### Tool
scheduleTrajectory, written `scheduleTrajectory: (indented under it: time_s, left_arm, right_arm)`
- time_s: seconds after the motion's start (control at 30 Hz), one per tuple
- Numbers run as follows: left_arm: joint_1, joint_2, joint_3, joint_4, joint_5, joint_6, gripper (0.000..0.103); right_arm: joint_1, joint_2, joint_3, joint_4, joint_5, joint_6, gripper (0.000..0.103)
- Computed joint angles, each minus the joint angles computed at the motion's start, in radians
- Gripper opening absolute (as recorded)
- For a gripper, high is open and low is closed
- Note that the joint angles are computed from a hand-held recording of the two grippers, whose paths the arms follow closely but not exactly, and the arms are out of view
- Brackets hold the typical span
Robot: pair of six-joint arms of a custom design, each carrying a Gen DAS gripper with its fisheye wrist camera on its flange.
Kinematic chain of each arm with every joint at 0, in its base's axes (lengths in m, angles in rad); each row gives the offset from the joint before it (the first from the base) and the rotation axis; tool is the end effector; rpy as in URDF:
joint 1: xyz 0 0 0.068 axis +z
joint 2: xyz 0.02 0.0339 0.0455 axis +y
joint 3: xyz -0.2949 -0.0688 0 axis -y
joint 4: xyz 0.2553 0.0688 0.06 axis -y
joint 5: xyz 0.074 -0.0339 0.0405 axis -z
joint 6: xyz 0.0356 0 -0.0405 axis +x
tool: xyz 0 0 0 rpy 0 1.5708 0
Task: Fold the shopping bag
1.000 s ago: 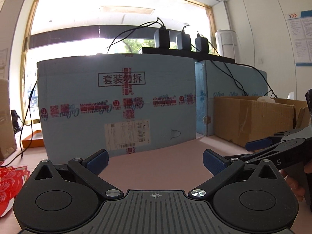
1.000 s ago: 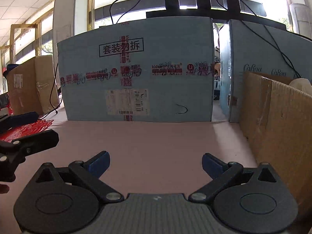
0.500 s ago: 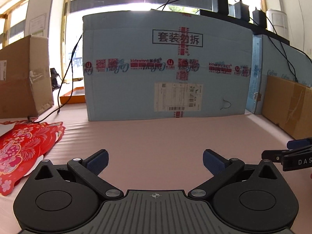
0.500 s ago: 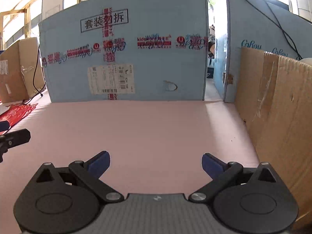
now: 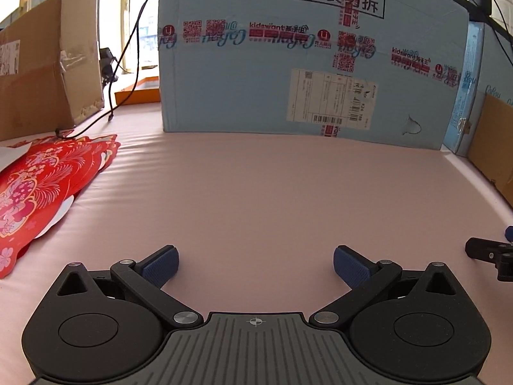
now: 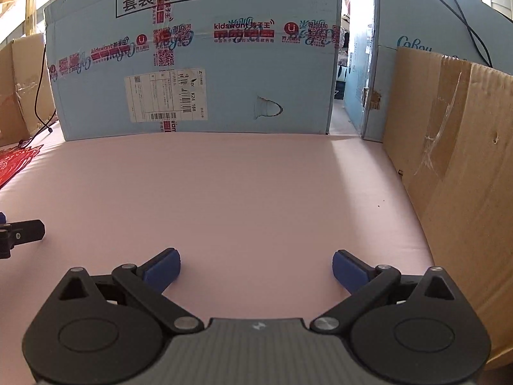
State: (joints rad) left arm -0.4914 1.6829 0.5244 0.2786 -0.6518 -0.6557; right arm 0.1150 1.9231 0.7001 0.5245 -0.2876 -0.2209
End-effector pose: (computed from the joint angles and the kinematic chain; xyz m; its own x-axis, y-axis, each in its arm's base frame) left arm 0.2531 -0.1109 0.1178 -0.5595 -0.2503 -0.7901 -0.3871 0.9219 -0.0180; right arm 0.3445 0.0500 0.1012 -0.5519 -0.2753 -0.7872 -0.4579 0.8890 0.0102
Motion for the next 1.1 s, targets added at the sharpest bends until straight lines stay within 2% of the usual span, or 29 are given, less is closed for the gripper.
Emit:
scheduleTrajectory:
  time_s: [0.3,1.1]
  left_arm:
    - [-0.009,0.006,0.018,-0.037,-0.006,-0.010,0.103]
    - [0.004,0.008,0.019,-0.030,0.007,0.001,0.103]
  right_arm:
    - [0.002,-0.003,0.002,-0.007,0.002,-0.001,0.103]
    - [0.020,-0.003,0.004,-0.008,0.029,0.010,0.103]
